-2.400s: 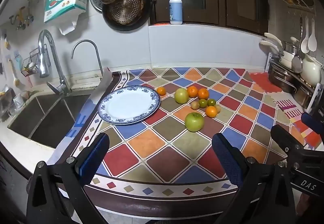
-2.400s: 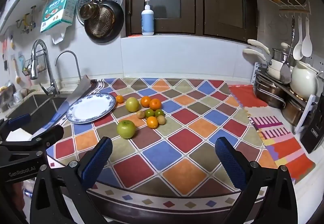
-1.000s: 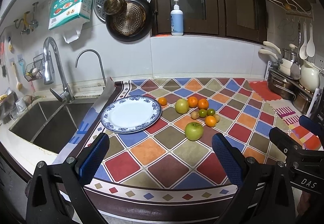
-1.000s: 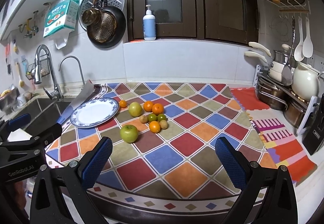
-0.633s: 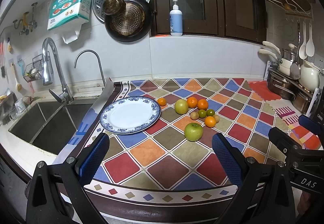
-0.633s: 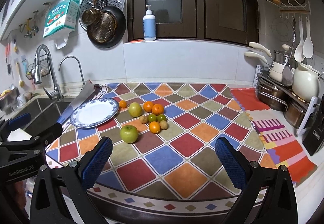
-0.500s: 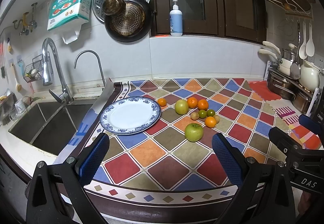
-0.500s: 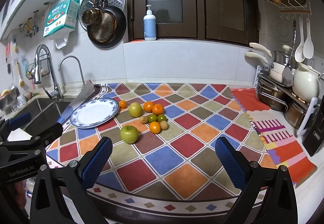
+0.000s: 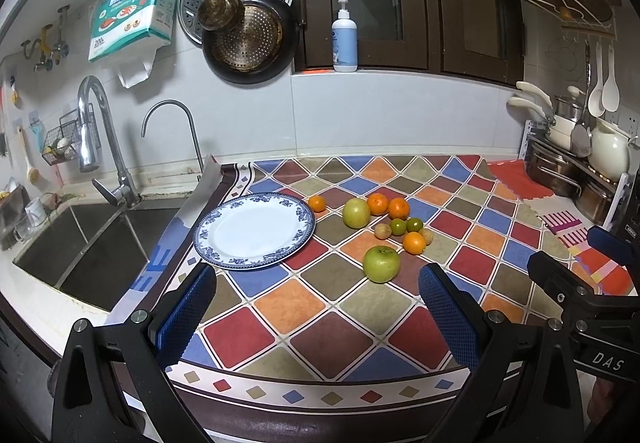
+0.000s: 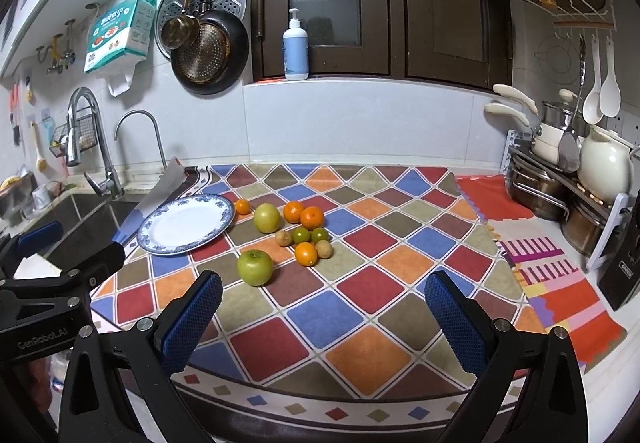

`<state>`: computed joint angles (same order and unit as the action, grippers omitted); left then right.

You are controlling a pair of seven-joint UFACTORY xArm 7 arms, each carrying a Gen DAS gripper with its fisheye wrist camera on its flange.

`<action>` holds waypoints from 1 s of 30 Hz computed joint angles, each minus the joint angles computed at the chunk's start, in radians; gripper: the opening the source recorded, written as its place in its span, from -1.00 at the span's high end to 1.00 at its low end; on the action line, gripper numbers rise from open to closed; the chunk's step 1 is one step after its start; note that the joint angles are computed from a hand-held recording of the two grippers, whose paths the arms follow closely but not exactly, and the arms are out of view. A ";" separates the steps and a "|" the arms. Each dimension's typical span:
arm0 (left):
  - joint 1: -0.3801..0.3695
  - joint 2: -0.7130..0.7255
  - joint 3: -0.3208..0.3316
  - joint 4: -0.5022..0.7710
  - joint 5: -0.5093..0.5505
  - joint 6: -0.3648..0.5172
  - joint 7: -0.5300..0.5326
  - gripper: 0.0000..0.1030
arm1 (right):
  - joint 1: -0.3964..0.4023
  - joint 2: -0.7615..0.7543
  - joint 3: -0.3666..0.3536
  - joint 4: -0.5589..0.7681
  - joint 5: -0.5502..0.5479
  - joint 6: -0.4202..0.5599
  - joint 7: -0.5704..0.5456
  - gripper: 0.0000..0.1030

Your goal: Organize fruits

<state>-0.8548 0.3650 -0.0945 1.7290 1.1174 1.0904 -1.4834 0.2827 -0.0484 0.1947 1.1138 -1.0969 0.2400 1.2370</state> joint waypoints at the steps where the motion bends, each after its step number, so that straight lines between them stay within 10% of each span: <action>1: -0.001 0.000 0.000 0.000 0.001 0.001 -0.001 -1.00 | 0.000 -0.001 0.000 0.000 -0.002 0.001 0.002 -0.99; 30: 0.055 0.090 0.042 0.028 -0.019 -0.197 0.117 -0.91 | 0.060 0.160 -0.082 0.133 0.101 -0.012 -0.184 -0.99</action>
<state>-0.8001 0.4546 -0.0528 1.7567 1.0988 0.8929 -1.3661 0.3430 0.1118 0.1125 1.2468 -0.9959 0.2280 1.0533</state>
